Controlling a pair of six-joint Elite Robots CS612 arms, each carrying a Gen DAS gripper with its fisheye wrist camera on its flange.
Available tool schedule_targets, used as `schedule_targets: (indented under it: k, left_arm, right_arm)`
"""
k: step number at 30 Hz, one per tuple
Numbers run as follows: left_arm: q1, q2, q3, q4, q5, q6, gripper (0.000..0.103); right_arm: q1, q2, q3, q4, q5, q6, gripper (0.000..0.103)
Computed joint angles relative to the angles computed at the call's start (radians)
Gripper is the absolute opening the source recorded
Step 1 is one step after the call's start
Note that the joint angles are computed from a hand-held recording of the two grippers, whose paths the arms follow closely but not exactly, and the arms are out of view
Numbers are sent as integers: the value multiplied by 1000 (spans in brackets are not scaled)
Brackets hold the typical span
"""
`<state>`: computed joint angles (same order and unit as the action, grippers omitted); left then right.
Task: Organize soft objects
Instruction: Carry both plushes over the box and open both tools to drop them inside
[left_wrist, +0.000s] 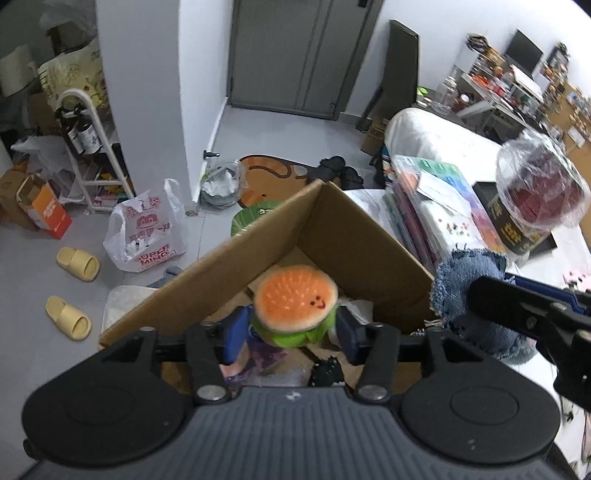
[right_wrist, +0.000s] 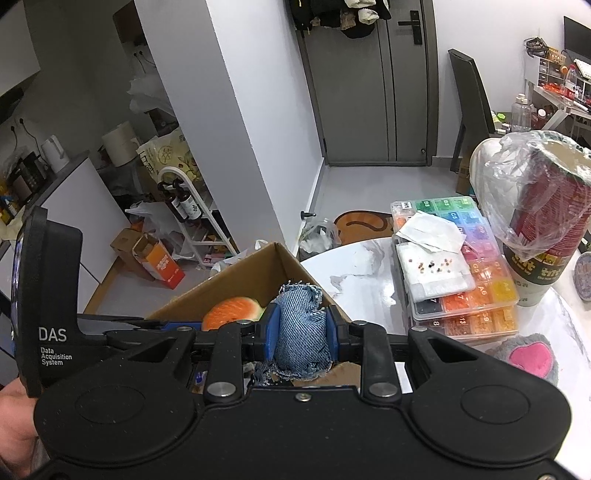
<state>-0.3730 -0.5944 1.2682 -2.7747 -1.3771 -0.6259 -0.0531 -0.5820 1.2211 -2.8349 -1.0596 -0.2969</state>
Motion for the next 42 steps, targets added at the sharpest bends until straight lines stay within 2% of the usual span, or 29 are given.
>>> schedule_targets:
  k: [6,16,19,20,22,31,35,42]
  left_arm:
    - [8,-29,46,-62,-2,-20,64]
    - [7,-63,85,-43,50,-9,64]
    - [10,-71,98,-42,60,-16,64]
    - [10,-74,102,-42,65,-18,64]
    - [11,-80,111,-45,70,-24,64]
    - [7,-98,137,-48,84,-38,65]
    - [0,-111,154,-55,97,-43,72]
    - [-21,-137,187,-61,124,-43,85]
  right_arm:
    - [10,17,-28,25,4,7,26]
    - [26,39,-66,20,27,35,27]
    - [27,48,-81,9,51,63,34]
    - [29,48,-83,9,40,67,42]
    - [29,47,-80,1,35,68,51]
    - [18,10,-24,34,34,13,51]
    - [11,-12,7,45,31,-6,52]
    - [-7,-50,66,29,37,-29,74]
